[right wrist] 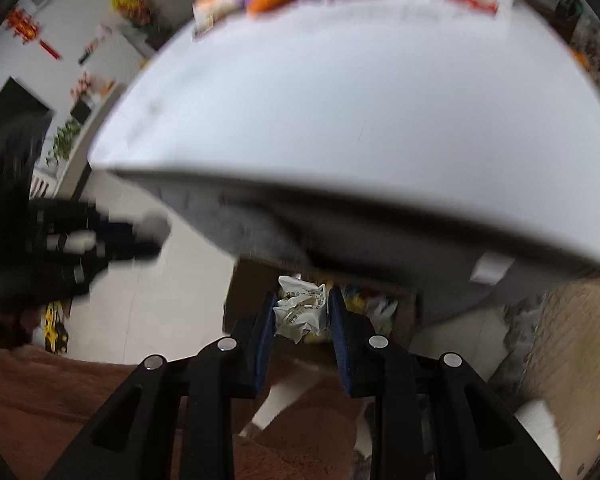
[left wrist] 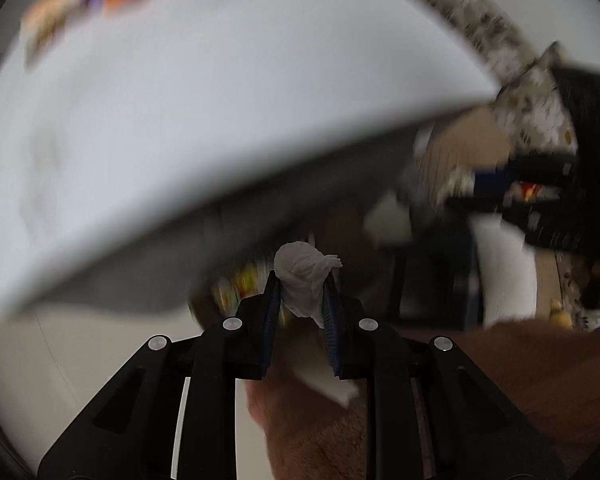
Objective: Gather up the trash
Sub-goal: 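Carry the tissue down into the cardboard box and open the right tool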
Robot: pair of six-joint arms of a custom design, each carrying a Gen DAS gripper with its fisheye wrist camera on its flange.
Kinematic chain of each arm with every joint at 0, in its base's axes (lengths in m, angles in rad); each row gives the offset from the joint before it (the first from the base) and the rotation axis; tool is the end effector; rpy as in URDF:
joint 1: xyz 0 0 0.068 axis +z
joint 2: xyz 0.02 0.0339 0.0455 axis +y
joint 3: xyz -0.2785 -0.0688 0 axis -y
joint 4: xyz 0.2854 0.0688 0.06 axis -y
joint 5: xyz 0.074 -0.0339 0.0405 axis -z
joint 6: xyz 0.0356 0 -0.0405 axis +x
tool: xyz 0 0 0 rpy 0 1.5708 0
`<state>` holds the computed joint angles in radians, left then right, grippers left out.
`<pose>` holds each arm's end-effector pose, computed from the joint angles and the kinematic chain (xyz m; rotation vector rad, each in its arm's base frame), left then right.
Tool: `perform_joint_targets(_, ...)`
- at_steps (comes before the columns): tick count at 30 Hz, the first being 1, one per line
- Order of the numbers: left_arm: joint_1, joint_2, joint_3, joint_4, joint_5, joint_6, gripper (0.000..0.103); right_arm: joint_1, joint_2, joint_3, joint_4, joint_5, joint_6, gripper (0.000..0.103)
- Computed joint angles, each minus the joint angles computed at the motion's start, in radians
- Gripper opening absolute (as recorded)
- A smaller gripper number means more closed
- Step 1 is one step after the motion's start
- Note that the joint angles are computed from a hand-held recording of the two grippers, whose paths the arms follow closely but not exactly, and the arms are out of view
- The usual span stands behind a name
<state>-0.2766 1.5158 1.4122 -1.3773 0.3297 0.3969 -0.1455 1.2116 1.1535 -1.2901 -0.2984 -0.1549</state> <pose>0.2897 -0.0942 0.3145 1.0103 2.8180 -0.4890 0.2334 -0.0236 0.3122 -0.0614 2.8541 0.3765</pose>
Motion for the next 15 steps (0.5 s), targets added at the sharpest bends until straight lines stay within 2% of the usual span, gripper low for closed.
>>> perform_joint_targets(1,0.013,-0.017,-0.119,0.052,-0.016,-0.008,0.02,0.032,-0.003,-0.064,0.041,0.02,0.016,0.027)
perform_joint_targets(4,0.024,0.042,-0.307,0.206,-0.033,-0.059,0.021,0.096,0.038,-0.203,0.174,0.072,0.055,0.027)
perform_joint_targets(6,0.011,0.116,-0.381,0.333,-0.061,-0.117,0.035,0.133,0.099,-0.303,0.311,0.113,0.095,0.03)
perform_joint_targets(7,-0.005,0.188,-0.404,0.407,-0.094,-0.143,0.057,0.148,0.152,-0.347,0.396,0.151,0.121,0.05)
perform_joint_targets(8,-0.016,0.241,-0.413,0.46,-0.124,-0.168,0.068,0.152,0.197,-0.366,0.448,0.184,0.141,0.068)
perform_joint_targets(9,-0.022,0.298,-0.413,0.504,-0.145,-0.191,0.07,0.157,0.251,-0.386,0.504,0.221,0.165,0.082)
perform_joint_targets(10,-0.025,0.386,-0.397,0.539,-0.164,-0.227,0.07,0.156,0.287,-0.401,0.539,0.234,0.17,0.077)
perform_joint_targets(12,-0.02,0.463,-0.387,0.546,-0.187,-0.254,0.07,0.167,0.391,-0.407,0.585,0.29,0.166,0.076)
perform_joint_targets(15,-0.006,0.477,-0.395,0.571,-0.204,-0.255,0.073,0.163,0.426,-0.405,0.595,0.319,0.15,0.076)
